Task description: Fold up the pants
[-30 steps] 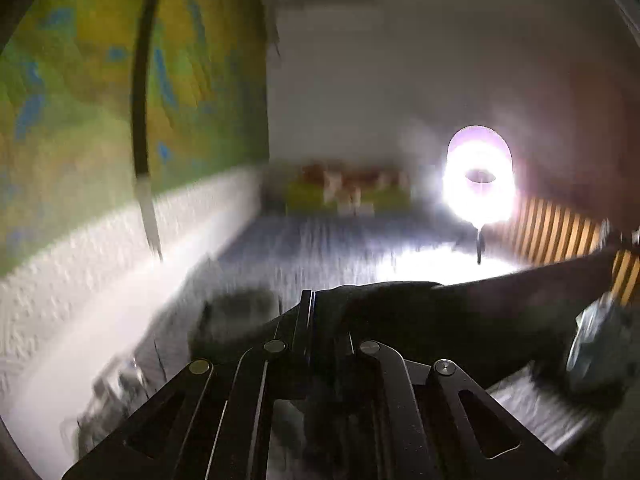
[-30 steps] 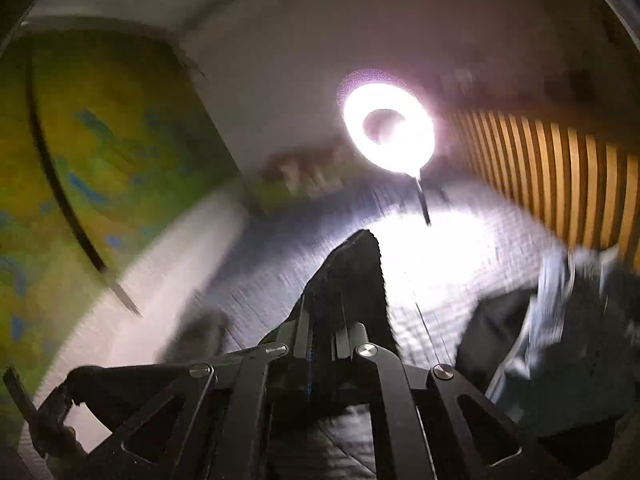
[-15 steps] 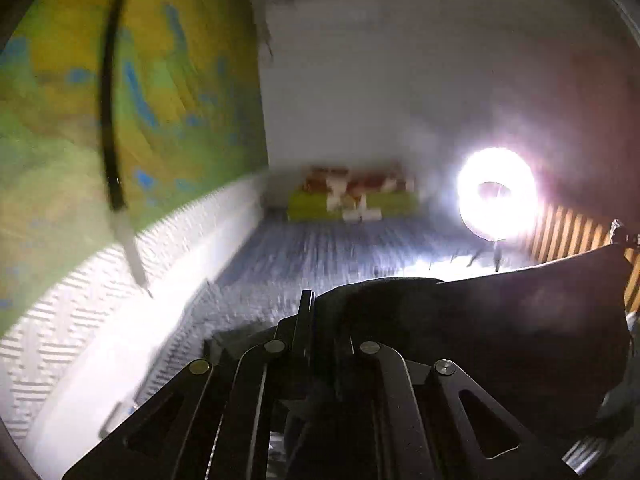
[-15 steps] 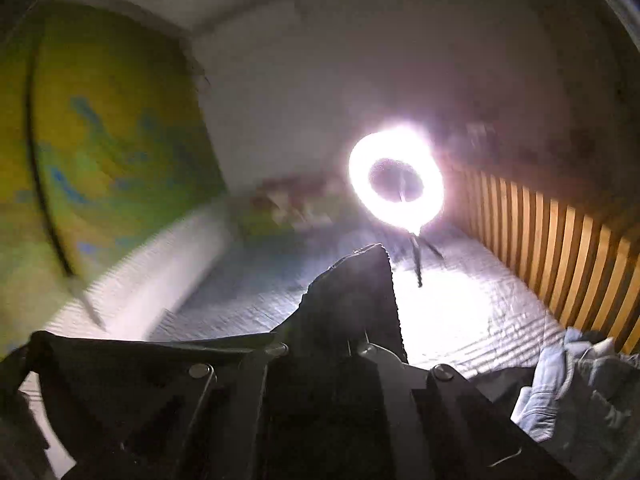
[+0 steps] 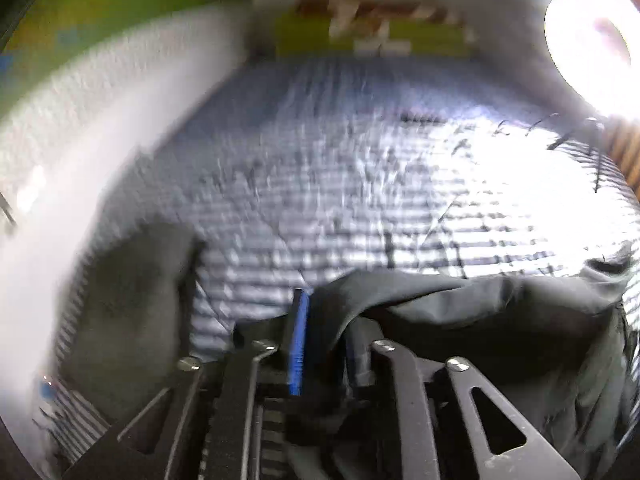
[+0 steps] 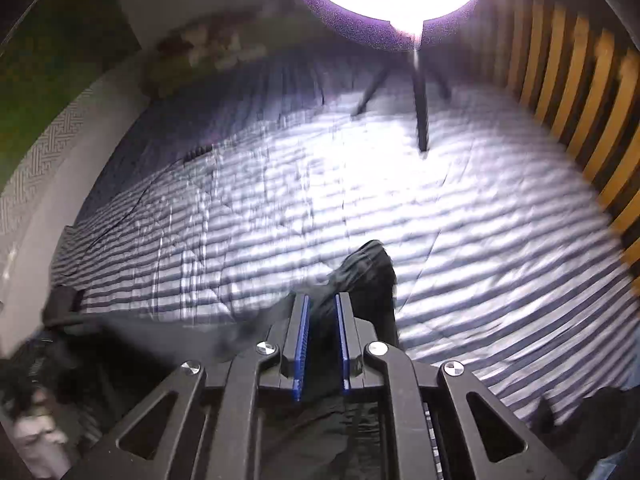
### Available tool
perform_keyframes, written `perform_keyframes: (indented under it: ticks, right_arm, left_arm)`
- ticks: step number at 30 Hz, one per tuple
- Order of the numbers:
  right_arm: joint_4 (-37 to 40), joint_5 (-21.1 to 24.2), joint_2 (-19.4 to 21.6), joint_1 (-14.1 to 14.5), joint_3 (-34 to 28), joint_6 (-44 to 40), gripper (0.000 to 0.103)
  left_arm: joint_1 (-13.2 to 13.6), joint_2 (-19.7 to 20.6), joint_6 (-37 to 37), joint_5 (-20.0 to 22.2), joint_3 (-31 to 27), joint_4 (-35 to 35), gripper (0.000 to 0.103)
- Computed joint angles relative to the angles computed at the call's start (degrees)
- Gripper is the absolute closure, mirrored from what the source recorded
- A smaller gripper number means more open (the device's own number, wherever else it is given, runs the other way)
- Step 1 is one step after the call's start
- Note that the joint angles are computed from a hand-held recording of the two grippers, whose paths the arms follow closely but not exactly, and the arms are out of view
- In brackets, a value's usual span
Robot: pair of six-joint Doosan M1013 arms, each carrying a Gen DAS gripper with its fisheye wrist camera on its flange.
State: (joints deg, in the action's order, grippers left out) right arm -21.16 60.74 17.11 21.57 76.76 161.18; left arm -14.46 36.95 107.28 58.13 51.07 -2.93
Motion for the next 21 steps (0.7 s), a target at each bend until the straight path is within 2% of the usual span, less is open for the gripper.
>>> perform_keyframes:
  ticks: [1,3,4,6,7,11,15,18,21]
  right_arm:
    - [0.91,-3.32,-1.10,-0.45,1.85,-0.15,0.087]
    - [1.63,-8.01,-3.72,-0.79,5.60,-0.05,0.063]
    - [-0.49,-8.47,-4.51,-0.59,6.94,1.99,0.060]
    - [-1.95,-6.58,-5.41,-0.31,8.55,3.55,0.058]
    - [-0.28,-6.05,-5.82,-0.63,9.56,2.59,0.058]
    - [8.10,-5.12,-8.35,-0.05,14.72,-1.10,0.058]
    - [15.90,-3.67,-8.21,0.80,16.35,-5.52,0.054]
    - [19.85,-4.12,-7.47,1.55,17.25,-7.97,0.051]
    - [16.85,-1.66,-6.08,3.02,16.32,-6.60,0.046]
  left_arm:
    - [0.21,0.08,-0.41,-0.33,0.67,-0.42,0.071]
    - [0.60,-0.14,0.71,-2.51,1.70,-2.26,0.052]
    - [0.92,-0.49,2.15,-3.57,2.43,-3.50,0.050]
    - [1.28,-2.16,6.12,-5.11,4.71,-4.94,0.048]
    - [2.58,-4.34,9.29,-5.60,6.87,-6.59,0.048]
    - [4.04,-9.90,17.44,-7.94,13.88,-9.68,0.048]
    - [6.06,-15.80,24.61,-8.64,20.89,-12.60,0.048]
    - [7.99,-17.86,25.86,-8.08,23.44,-14.12,0.048]
    - [9.93,-18.92,24.69,-6.80,24.57,-13.78,0.048]
